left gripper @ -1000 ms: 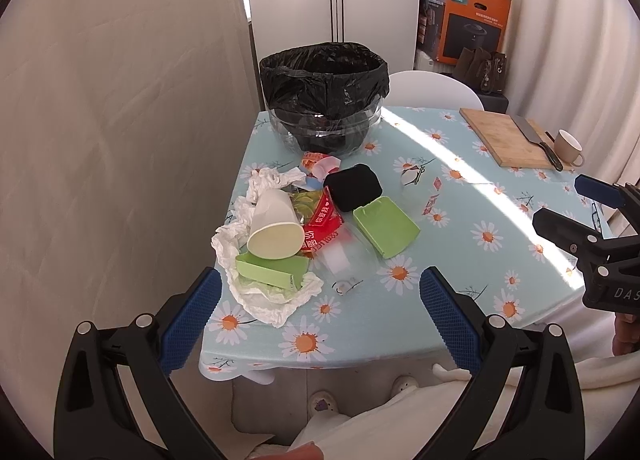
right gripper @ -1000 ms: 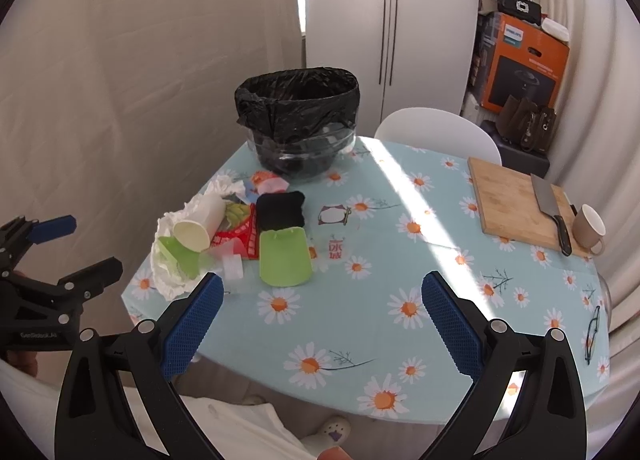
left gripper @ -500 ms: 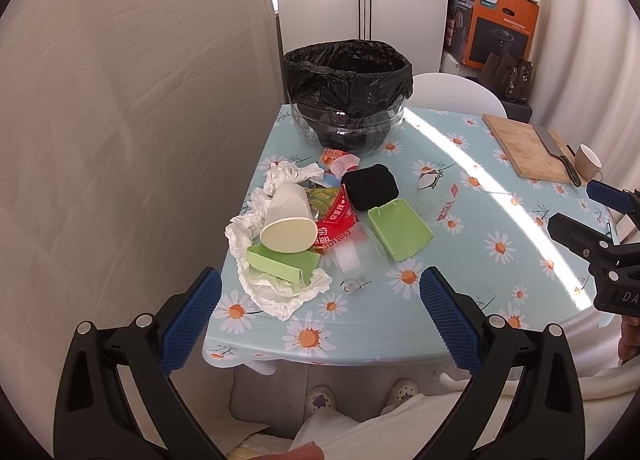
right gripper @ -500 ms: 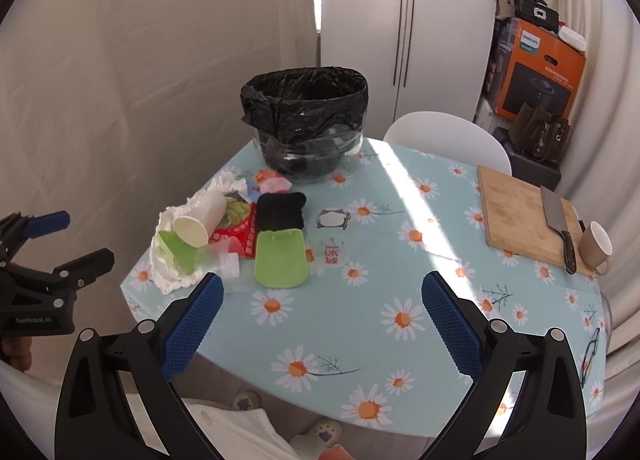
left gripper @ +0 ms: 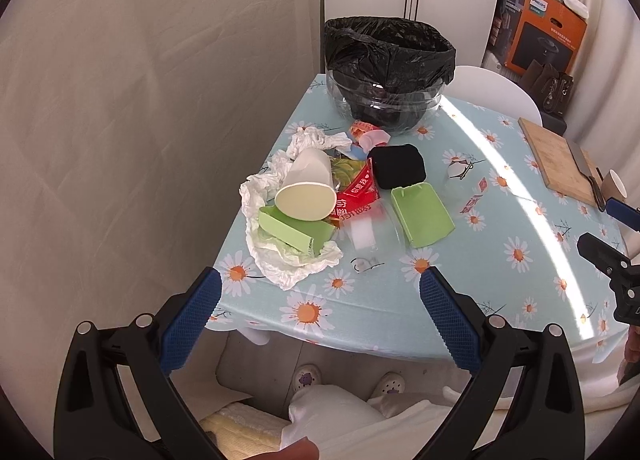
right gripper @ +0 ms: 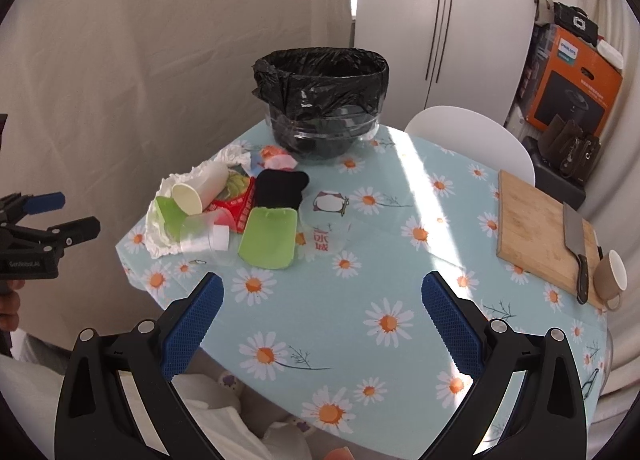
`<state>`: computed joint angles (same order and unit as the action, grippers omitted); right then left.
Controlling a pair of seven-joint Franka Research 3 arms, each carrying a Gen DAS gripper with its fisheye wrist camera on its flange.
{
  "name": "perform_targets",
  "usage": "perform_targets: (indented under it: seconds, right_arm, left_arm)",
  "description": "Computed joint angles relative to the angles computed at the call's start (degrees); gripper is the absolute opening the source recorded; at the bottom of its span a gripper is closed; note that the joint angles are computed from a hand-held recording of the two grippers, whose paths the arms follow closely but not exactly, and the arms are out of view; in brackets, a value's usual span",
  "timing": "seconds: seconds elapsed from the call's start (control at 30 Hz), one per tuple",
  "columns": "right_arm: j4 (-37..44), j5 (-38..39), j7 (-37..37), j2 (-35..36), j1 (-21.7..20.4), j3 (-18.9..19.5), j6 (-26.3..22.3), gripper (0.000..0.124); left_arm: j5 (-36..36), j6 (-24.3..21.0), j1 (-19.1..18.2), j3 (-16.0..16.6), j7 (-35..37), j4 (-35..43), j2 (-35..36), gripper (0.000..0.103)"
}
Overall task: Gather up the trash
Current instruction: 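Lower the left tool onto the white paper cup while the right tool lowers onto the clear plastic cup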
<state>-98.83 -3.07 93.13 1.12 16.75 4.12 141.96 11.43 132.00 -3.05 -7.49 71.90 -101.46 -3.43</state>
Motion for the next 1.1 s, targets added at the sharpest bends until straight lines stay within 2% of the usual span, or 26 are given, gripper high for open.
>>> perform_targets:
  seconds: [0.13, 0.2, 0.33, 0.5, 0.7, 0.83, 1.1]
  right_arm:
    - [-0.2, 4.8, -7.6, 0.5, -0.6, -0.3, -0.4, 0.095]
    - [-0.1, 4.5, -8.3, 0.9, -0.7, -0.4, -0.1, 0.095]
    - [2.0, 8.6, -9.1, 2.8, -1.1, -0.7, -1.8, 0.095]
    - [5.4, 6.4, -7.0, 5.7, -0.5, -1.0, -2.8, 0.095]
    - [13.5, 2.4, -2.5, 11.3, 0.7, -2.1, -6.5, 0.095]
    - [20.4, 4.1, -2.8, 16.1, 0.4, -2.3, -10.2, 0.095]
    - [36.9, 3.9, -2.5, 27.9, 1.9, -3.5, -19.0, 0.095]
  left_arm:
    - [2.7, -1.3, -0.1, -0.4, -2.7, -0.7, 0.5, 0.097]
    - [2.7, -2.6, -0.1, -0.3, -2.2, -0.2, 1.2, 0.097]
    - [2.1, -3.5, 0.2, 0.0, -1.2, 1.1, 2.7, 0.097]
    - [-0.2, -3.2, 0.8, 0.3, 3.3, 5.2, 6.8, 0.097]
    - [-4.1, -3.9, 2.1, 0.1, 9.3, 14.0, 14.2, 0.097]
    - [-5.8, -6.1, 2.7, -0.3, 12.4, 22.0, 20.3, 0.097]
    - [-7.5, -13.3, 3.2, -1.1, 17.4, 38.8, 32.6, 0.097]
